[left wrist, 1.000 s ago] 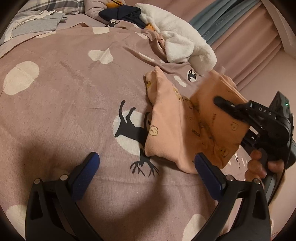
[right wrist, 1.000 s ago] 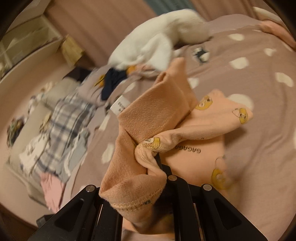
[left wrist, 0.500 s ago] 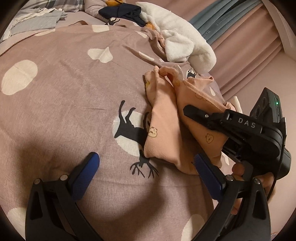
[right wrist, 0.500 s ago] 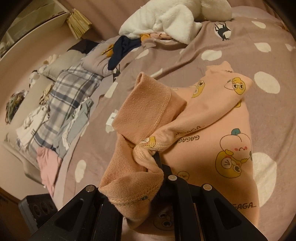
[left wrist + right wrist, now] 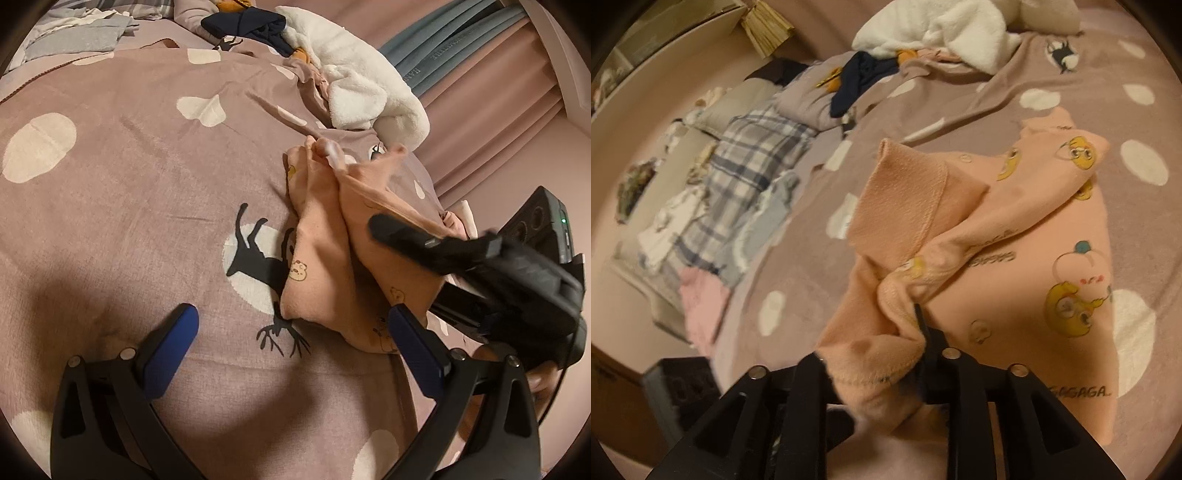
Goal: Fold small clothes
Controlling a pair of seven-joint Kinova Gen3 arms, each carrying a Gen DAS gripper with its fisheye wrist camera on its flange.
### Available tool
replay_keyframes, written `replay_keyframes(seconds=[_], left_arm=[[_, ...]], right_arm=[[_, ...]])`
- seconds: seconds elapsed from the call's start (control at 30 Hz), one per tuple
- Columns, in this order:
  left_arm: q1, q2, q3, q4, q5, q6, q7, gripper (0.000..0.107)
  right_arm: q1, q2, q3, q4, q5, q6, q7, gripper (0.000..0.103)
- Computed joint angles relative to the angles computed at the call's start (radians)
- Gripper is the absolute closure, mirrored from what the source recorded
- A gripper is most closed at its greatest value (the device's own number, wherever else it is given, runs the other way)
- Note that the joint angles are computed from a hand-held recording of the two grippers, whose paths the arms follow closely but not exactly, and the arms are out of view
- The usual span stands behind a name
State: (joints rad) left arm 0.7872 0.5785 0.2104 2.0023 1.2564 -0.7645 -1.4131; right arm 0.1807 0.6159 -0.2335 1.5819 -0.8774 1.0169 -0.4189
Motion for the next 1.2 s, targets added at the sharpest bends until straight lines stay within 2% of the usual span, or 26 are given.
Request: replay_keyframes(seconds=[0.13,0.23,0.3,0.37,0.43,0.5,0.57,0.63,0.7,0.77,0.87,0.93,1.0,1.07,1.13,1.2], left_arm=[[0.002,0.003,-0.002,0.006,-0.031,-0.006,0.035,0.005],[0.004,0.003,-0.005,0.007,-0.032,-0.008,0.036,0.005],[0.004,0.002,-0.006,0.011,-0.043,-0.007,0.040,0.005],[0.006,0.002,-0.007,0.017,-0.057,-0.009,0.052,0.005],[0.004,-0.003,-0.008,0.027,-0.083,-0.005,0.071,0.005],[0.004,-0.007,-0.008,0.043,-0.126,-0.007,0.114,0.005],[0.003,-0.010,-0.007,0.065,-0.192,-0.016,0.183,0.005],[0.010,-0.014,-0.009,0.089,-0.244,-0.038,0.255,0.005],[0.016,-0.018,0.011,0.106,-0.236,-0.083,0.274,0.005],[0.063,-0.028,-0.014,0.107,-0.167,-0.111,0.240,0.005],[0.114,-0.031,-0.042,0.112,-0.092,-0.169,0.194,0.005],[0.081,-0.026,-0.010,0.129,-0.122,-0.185,0.243,0.005],[0.016,-0.017,0.043,0.150,-0.198,-0.188,0.313,0.005],[0.016,-0.018,0.022,0.150,-0.223,-0.157,0.331,0.005],[0.043,-0.030,-0.023,0.130,-0.182,-0.104,0.283,0.005],[0.042,-0.034,-0.025,0.125,-0.169,-0.090,0.259,0.005]], right_arm=[[0.101,0.073,-0.096,-0.094,0.024,0.163,-0.064,0.062],[0.083,0.072,-0.031,-0.114,-0.038,0.277,-0.033,0.054],[0.097,0.062,-0.030,-0.103,-0.071,0.307,0.013,0.051],[0.108,0.034,-0.028,-0.064,-0.114,0.279,0.080,0.046],[0.079,0.013,0.008,-0.043,-0.131,0.231,0.084,0.045],[0.040,0.045,0.041,-0.075,-0.118,0.247,0.022,0.045],[0.030,0.094,0.033,-0.115,-0.094,0.271,-0.040,0.045],[0.019,0.111,0.028,-0.118,-0.079,0.250,-0.065,0.045],[0.008,0.140,0.022,-0.134,-0.065,0.252,-0.105,0.045],[-0.004,0.177,0.018,-0.167,-0.045,0.291,-0.168,0.045],[0.025,0.160,-0.013,-0.141,-0.062,0.275,-0.141,0.045],[0.068,0.129,-0.046,-0.103,-0.111,0.218,-0.094,0.045],[0.086,0.104,-0.054,-0.094,-0.145,0.161,-0.113,0.043],[0.053,0.063,0.003,-0.092,-0.168,0.082,-0.142,0.042],[0.007,0.044,0.066,-0.109,-0.162,0.017,-0.207,0.042],[-0.035,0.053,0.142,-0.132,-0.161,0.017,-0.288,0.042]])
